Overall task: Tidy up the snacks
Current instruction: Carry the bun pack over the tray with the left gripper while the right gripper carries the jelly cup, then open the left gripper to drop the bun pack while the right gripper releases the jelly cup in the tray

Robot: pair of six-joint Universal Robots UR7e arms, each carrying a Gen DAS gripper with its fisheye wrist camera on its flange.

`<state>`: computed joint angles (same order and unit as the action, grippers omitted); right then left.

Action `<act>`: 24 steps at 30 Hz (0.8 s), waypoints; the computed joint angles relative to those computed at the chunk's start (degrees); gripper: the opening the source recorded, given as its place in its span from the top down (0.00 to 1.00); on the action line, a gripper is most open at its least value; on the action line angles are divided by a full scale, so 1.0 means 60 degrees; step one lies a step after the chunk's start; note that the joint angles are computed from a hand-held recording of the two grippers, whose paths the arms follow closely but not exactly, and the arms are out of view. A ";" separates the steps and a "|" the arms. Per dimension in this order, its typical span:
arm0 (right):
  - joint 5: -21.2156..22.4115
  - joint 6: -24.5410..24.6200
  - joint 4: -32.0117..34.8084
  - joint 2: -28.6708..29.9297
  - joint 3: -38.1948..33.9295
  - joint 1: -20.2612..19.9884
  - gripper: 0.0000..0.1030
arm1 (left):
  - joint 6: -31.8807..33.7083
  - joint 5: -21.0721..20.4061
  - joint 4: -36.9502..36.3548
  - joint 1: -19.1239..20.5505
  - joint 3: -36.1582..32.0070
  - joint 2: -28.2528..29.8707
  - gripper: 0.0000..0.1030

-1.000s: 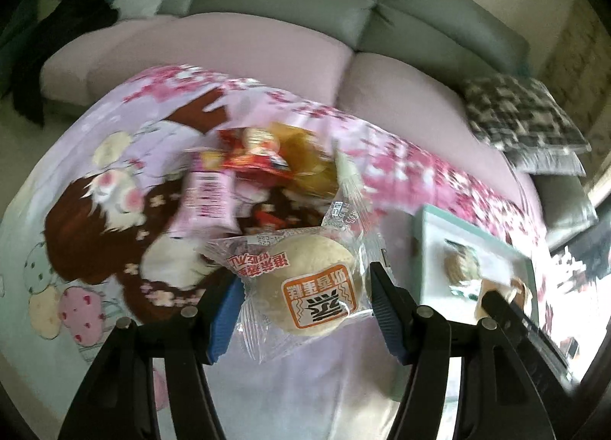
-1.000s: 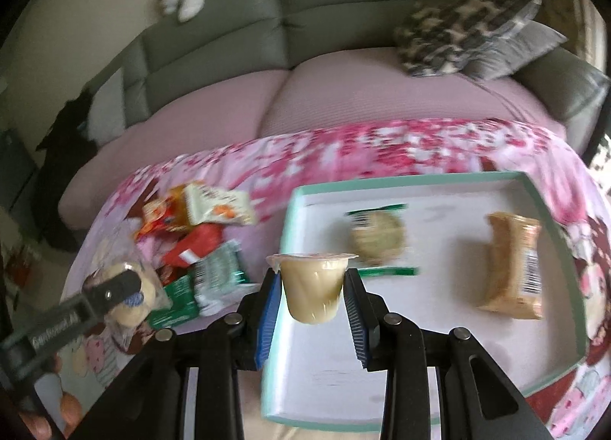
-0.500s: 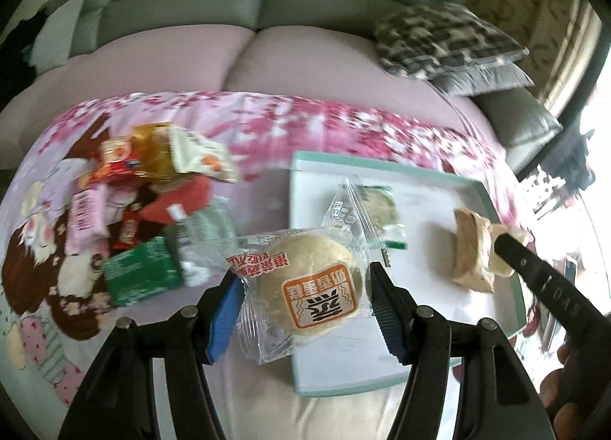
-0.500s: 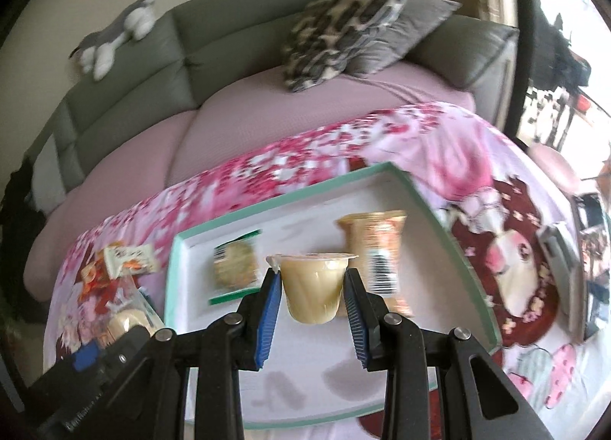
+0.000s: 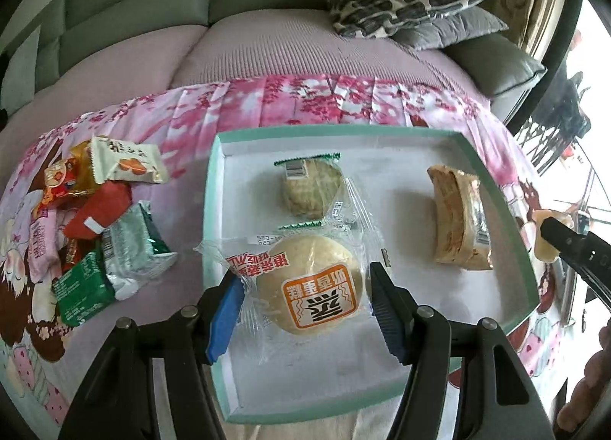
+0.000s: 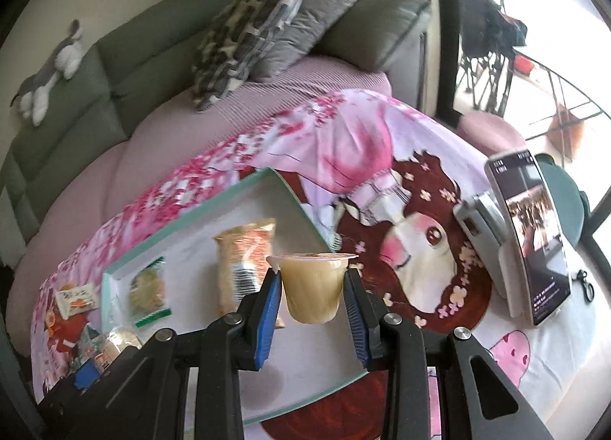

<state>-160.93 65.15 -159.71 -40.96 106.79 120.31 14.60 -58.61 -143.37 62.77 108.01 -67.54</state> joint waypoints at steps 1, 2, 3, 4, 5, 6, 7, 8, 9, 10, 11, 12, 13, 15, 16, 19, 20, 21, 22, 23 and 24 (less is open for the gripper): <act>0.0051 0.0061 -0.0011 -0.0023 0.0047 -0.0041 0.65 | 0.0000 0.0009 0.0031 0.0018 -0.0013 0.0050 0.36; 0.0117 0.0114 -0.0036 -0.0051 0.0101 -0.0088 0.65 | 0.0003 0.0006 0.0045 0.0036 -0.0030 0.0077 0.36; 0.0224 0.0105 -0.0133 -0.0074 0.0166 -0.0150 0.65 | -0.0003 0.0003 0.0062 0.0058 -0.0051 0.0109 0.36; 0.0318 0.0066 -0.0231 -0.0073 0.0207 -0.0189 0.65 | -0.0019 0.0008 0.0079 0.0073 -0.0067 0.0135 0.36; 0.0422 -0.0017 -0.0369 -0.0057 0.0231 -0.0238 0.65 | -0.0037 0.0011 0.0083 0.0082 -0.0075 0.0160 0.36; 0.0543 -0.0065 -0.0431 -0.0036 0.0228 -0.0301 0.65 | -0.0054 0.0014 0.0092 0.0093 -0.0090 0.0185 0.36; 0.0631 -0.0090 -0.0448 -0.0025 0.0231 -0.0343 0.65 | -0.0080 0.0029 0.0110 0.0101 -0.0099 0.0203 0.36; 0.0709 -0.0172 -0.0536 -0.0008 0.0238 -0.0376 0.65 | -0.0110 0.0052 0.0123 0.0107 -0.0105 0.0223 0.36; 0.0796 -0.0285 -0.0667 0.0011 0.0244 -0.0407 0.65 | -0.0145 0.0079 0.0135 0.0113 -0.0109 0.0239 0.36; 0.0854 -0.0363 -0.0763 0.0021 0.0257 -0.0426 0.65 | -0.0182 0.0101 0.0150 0.0118 -0.0118 0.0252 0.35; 0.0878 -0.0393 -0.0796 0.0024 0.0263 -0.0433 0.64 | -0.0233 0.0072 0.0180 0.0128 -0.0136 0.0253 0.35; 0.0885 -0.0386 -0.0813 0.0019 0.0276 -0.0439 0.64 | -0.0268 0.0051 0.0203 0.0131 -0.0147 0.0249 0.34; 0.0876 -0.0336 -0.0797 0.0012 0.0285 -0.0442 0.65 | -0.0286 0.0050 0.0196 0.0131 -0.0150 0.0246 0.33; 0.0923 -0.0275 -0.0805 -0.0025 0.0327 -0.0455 0.65 | -0.0252 0.0163 0.0119 0.0109 -0.0125 0.0249 0.32; 0.0945 -0.0303 -0.0867 -0.0031 0.0346 -0.0462 0.65 | -0.0235 0.0195 0.0088 0.0103 -0.0115 0.0242 0.31; 0.0999 -0.0323 -0.0888 -0.0039 0.0363 -0.0475 0.65 | -0.0189 0.0264 -0.0069 0.0076 -0.0066 0.0186 0.30; 0.1018 -0.0348 -0.0918 -0.0038 0.0365 -0.0479 0.63 | -0.0172 0.0273 -0.0121 0.0065 -0.0049 0.0167 0.29; 0.1036 -0.0377 -0.0957 -0.0035 0.0370 -0.0479 0.61 | -0.0153 0.0279 -0.0164 0.0059 -0.0038 0.0147 0.29; 0.1052 -0.0430 -0.1025 -0.0030 0.0378 -0.0479 0.56 | -0.0130 0.0283 -0.0217 0.0053 -0.0021 0.0123 0.27; 0.1088 -0.0566 -0.1200 -0.0012 0.0387 -0.0482 0.52 | -0.0121 0.0291 -0.0250 0.0046 -0.0014 0.0106 0.25; 0.1103 -0.0666 -0.1325 0.0002 0.0391 -0.0477 0.50 | -0.0115 0.0297 -0.0288 0.0045 -0.0007 0.0091 0.22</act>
